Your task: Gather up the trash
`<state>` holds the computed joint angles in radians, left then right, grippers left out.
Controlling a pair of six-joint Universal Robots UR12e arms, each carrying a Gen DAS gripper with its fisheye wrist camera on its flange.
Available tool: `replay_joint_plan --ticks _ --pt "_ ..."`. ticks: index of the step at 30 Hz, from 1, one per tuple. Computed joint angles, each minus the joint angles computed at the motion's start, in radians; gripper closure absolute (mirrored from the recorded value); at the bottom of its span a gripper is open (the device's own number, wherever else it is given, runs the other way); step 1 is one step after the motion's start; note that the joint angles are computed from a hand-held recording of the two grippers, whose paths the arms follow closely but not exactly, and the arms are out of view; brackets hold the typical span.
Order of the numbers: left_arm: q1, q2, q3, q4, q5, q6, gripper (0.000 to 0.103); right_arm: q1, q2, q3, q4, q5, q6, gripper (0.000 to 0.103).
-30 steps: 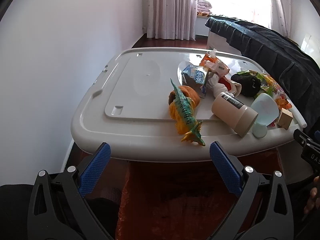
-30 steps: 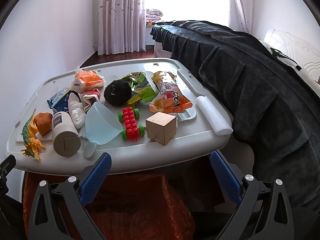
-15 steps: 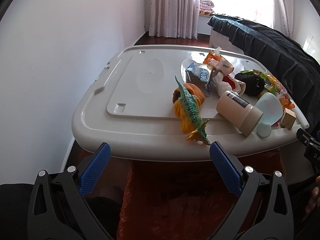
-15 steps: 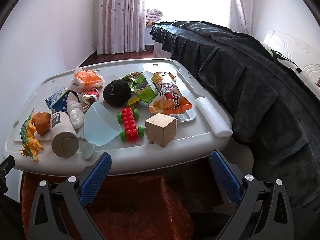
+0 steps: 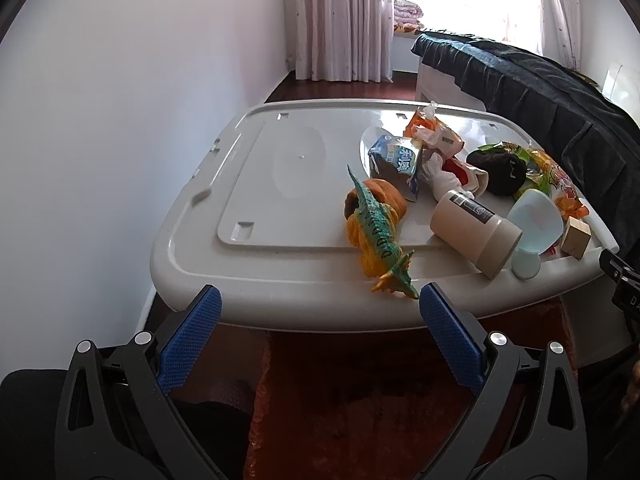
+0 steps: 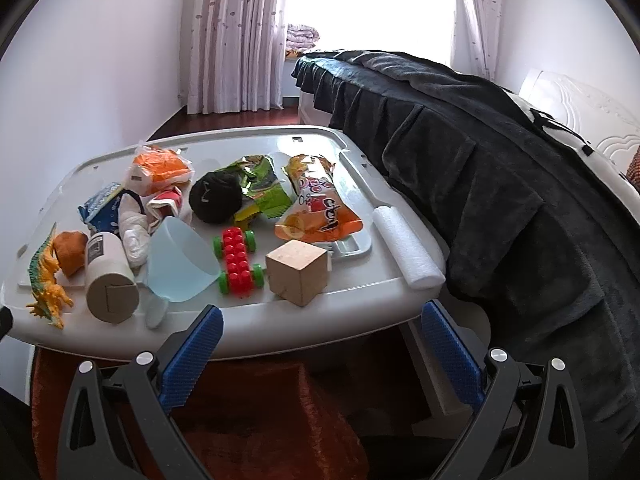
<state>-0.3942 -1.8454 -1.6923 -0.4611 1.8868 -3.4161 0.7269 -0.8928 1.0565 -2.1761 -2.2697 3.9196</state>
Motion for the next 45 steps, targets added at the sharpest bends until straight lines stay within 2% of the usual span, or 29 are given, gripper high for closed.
replay_joint_plan --ticks 4,11,16,20,24,26,30,32,35,37,39,45 --pt "0.002 -0.005 0.016 -0.014 0.014 0.0 0.006 -0.003 0.002 -0.004 0.012 -0.013 -0.013 0.005" --pt "0.006 -0.002 0.019 -0.01 0.012 -0.006 0.006 -0.016 -0.009 0.011 0.015 0.01 0.001 0.005" --pt "0.008 0.004 0.043 -0.051 -0.017 -0.003 0.006 -0.021 -0.011 0.006 0.036 0.04 -0.005 0.005" --pt "0.0 0.003 0.067 -0.035 0.002 0.05 0.006 -0.041 -0.028 0.011 -0.007 0.12 -0.121 0.005" --pt "0.007 -0.001 0.086 -0.056 -0.028 0.059 0.006 -0.097 -0.057 0.024 -0.025 0.296 -0.224 0.005" --pt "0.01 -0.003 0.084 -0.068 -0.033 0.047 0.006 -0.117 -0.06 0.019 -0.001 0.323 -0.231 0.005" --pt "0.011 -0.008 0.085 -0.116 -0.034 0.029 0.006 -0.144 -0.055 0.008 0.037 0.316 -0.227 0.005" --pt "0.008 -0.013 0.091 -0.138 -0.027 0.047 0.006 -0.163 -0.05 0.004 0.056 0.345 -0.223 0.005" --pt "-0.001 -0.018 0.089 -0.118 0.014 0.079 0.006 -0.187 -0.046 0.007 0.079 0.384 -0.184 0.005" --pt "-0.004 -0.02 0.086 -0.105 0.03 0.092 0.006 -0.194 -0.042 0.006 0.092 0.39 -0.161 0.008" --pt "-0.004 -0.021 0.083 -0.097 0.025 0.099 0.006 -0.198 -0.036 -0.002 0.109 0.394 -0.156 0.017" --pt "0.005 -0.025 0.086 -0.114 -0.013 0.092 0.006 -0.186 0.006 -0.065 0.196 0.353 -0.232 0.026"
